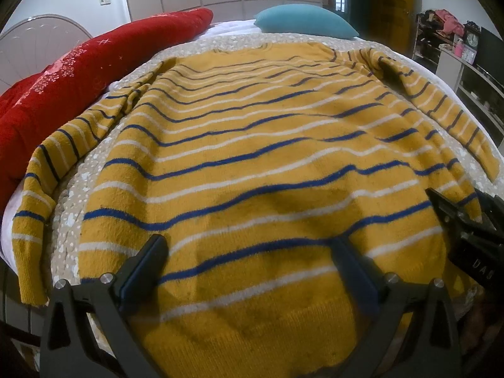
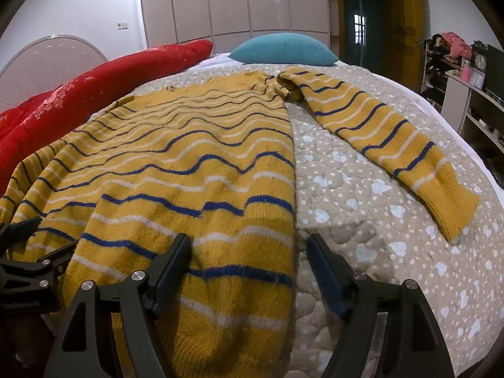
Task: Fold small clothes
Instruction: 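Move the right tool toward the sweater's sleeve cuff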
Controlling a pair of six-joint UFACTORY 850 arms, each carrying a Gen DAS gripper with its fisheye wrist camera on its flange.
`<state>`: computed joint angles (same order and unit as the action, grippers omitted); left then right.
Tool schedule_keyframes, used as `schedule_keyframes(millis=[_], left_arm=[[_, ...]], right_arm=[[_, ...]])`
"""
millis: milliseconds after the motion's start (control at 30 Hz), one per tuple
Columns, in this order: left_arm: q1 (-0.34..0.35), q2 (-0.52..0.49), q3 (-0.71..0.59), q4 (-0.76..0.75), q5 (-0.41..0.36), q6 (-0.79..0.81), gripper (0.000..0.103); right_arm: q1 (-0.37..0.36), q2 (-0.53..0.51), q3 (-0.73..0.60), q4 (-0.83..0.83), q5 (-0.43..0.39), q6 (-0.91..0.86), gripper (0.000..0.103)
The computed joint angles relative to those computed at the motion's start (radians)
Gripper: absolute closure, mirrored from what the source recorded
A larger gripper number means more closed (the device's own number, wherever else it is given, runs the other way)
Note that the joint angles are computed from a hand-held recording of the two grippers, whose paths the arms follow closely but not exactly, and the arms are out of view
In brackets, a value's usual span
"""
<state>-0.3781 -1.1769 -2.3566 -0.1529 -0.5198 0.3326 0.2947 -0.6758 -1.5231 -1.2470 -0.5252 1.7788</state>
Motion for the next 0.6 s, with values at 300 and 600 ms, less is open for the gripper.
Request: schedule_keyframes(millis=[300, 600], left_arm=[[0.001, 0.000, -0.001, -0.002, 0.000, 0.002, 0.000], [0.001, 0.000, 0.000, -0.001, 0.000, 0.001, 0.000]], right_arm=[[0.002, 0.001, 0.008, -0.038, -0.005, 0.034, 0.023], [0.006, 0.002, 0.014, -0.064, -0.012, 0.060, 0.022]])
